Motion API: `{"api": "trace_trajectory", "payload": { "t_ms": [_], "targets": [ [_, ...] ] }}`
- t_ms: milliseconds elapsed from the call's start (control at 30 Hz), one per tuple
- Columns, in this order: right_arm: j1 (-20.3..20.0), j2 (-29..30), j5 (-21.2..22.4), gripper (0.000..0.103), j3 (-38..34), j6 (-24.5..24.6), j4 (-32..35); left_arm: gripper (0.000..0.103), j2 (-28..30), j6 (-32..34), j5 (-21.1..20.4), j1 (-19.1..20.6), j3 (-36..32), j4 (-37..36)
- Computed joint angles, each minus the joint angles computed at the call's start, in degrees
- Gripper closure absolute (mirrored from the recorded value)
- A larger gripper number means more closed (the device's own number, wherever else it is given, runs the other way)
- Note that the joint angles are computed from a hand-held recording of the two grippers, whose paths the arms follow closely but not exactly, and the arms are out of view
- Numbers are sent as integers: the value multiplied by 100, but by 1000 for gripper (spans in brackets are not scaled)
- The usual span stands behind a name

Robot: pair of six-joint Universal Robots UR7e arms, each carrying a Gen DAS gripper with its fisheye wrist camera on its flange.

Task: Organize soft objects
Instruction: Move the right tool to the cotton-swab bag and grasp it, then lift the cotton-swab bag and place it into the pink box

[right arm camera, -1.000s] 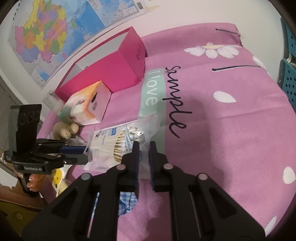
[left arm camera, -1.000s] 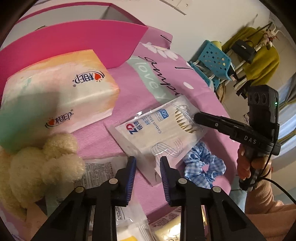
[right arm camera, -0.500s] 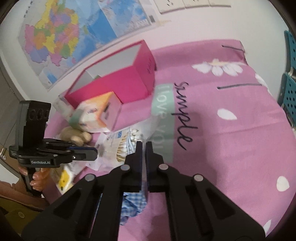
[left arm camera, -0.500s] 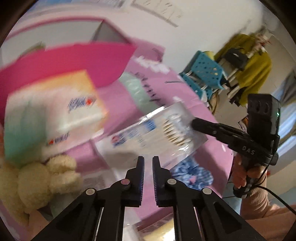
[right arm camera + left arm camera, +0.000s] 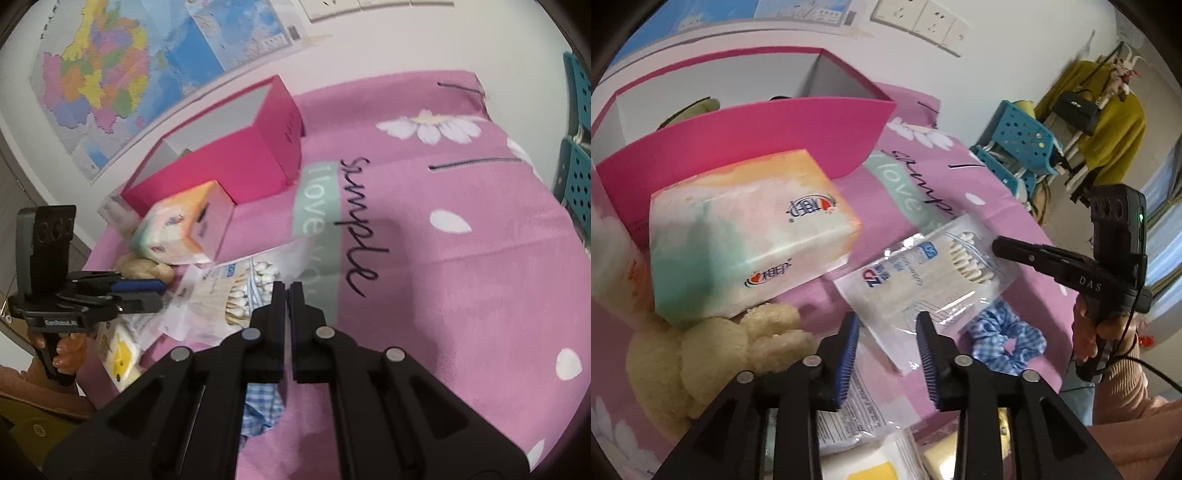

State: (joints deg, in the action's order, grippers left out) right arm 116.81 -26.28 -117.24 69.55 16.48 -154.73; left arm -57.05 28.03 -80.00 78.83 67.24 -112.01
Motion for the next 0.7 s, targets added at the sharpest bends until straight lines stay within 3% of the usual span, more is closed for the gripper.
{"api": "trace_trajectory", "payload": {
  "t_ms": [67,200,400,500,567,700],
  "targets": [
    [-34,-10,14,100,69,108,8,56,121,-102,-46,27,-189,266],
    [-98,-48,92,100,216,271,-35,56,235,-72,115,1,-205,355],
    [-126,-68,344,94,281,188,-209,56,458,-123,21,-25,-497,679],
    [-109,-96,334,94,325,159,-327,83,455,-235,188,-34,-422,460],
    [-103,-111,328,94,349,168,-357,88,484,-360,110,14,-502,499],
    [-81,-81,302,94,305,108,-310,86,442,-269,229,-23,-402,422]
  ]
}}
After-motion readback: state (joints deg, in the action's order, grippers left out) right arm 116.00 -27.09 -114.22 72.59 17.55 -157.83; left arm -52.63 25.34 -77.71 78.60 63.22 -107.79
